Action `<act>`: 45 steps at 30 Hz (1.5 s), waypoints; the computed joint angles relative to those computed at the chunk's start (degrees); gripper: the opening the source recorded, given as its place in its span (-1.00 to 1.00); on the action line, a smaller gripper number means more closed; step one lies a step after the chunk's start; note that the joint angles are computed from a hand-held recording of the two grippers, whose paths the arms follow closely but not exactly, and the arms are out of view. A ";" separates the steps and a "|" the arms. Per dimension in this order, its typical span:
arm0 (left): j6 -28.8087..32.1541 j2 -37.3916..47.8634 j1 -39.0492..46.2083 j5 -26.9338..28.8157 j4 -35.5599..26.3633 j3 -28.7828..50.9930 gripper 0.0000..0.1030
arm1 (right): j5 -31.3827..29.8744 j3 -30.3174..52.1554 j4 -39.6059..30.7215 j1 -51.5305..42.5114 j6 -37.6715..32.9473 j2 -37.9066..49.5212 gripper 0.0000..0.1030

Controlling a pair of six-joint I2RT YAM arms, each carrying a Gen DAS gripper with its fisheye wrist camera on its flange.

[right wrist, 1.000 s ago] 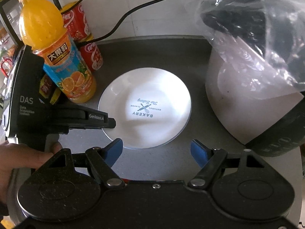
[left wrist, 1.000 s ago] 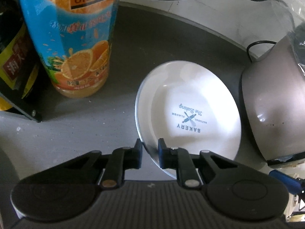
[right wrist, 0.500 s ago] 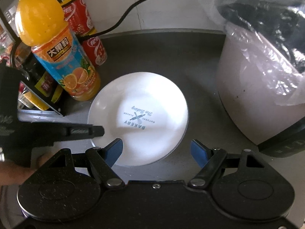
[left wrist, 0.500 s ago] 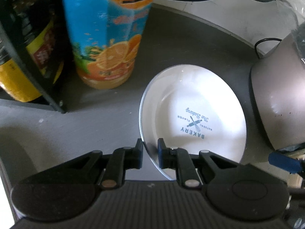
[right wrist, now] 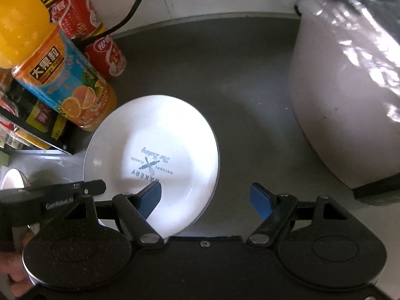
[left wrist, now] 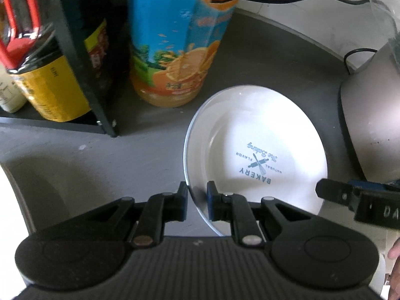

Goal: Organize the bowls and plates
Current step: 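Close both grippers on the rim of the 'BAKERY' plate, then lift the 'BAKERY' plate with both grippers and carry it toward the plate stack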

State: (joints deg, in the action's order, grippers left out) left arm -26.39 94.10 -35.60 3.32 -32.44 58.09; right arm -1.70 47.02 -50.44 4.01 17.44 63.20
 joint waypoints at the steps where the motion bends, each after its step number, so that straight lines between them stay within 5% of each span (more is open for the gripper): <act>1: 0.11 -0.27 0.15 -0.13 -0.14 -0.21 -0.72 | -0.65 -0.05 0.51 -0.34 -0.17 0.65 0.36; 13: -0.41 1.05 0.19 -1.69 -1.97 2.30 -0.72 | -1.15 1.05 4.37 -0.89 -1.60 8.52 0.24; 16: -0.58 1.04 -0.36 -3.04 -2.73 2.89 -0.72 | -2.31 1.26 4.85 -1.60 -2.66 10.68 0.07; 19: -1.03 1.35 0.12 -3.01 -3.29 3.56 -0.72 | -3.56 1.87 5.51 -2.27 -2.24 13.12 -0.34; 25: -2.50 2.95 1.34 -1.05 -3.31 5.03 -0.72 | -5.53 3.47 5.58 -2.54 -2.77 16.24 -0.52; 45: -1.05 -8.12 5.32 -1.02 -2.12 -5.44 -0.72 | -5.17 3.23 4.42 4.08 -0.95 10.86 -0.66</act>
State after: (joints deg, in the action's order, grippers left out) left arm -27.44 85.99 -30.29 2.30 -34.56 52.64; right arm -6.87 50.25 -46.02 8.09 16.49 74.06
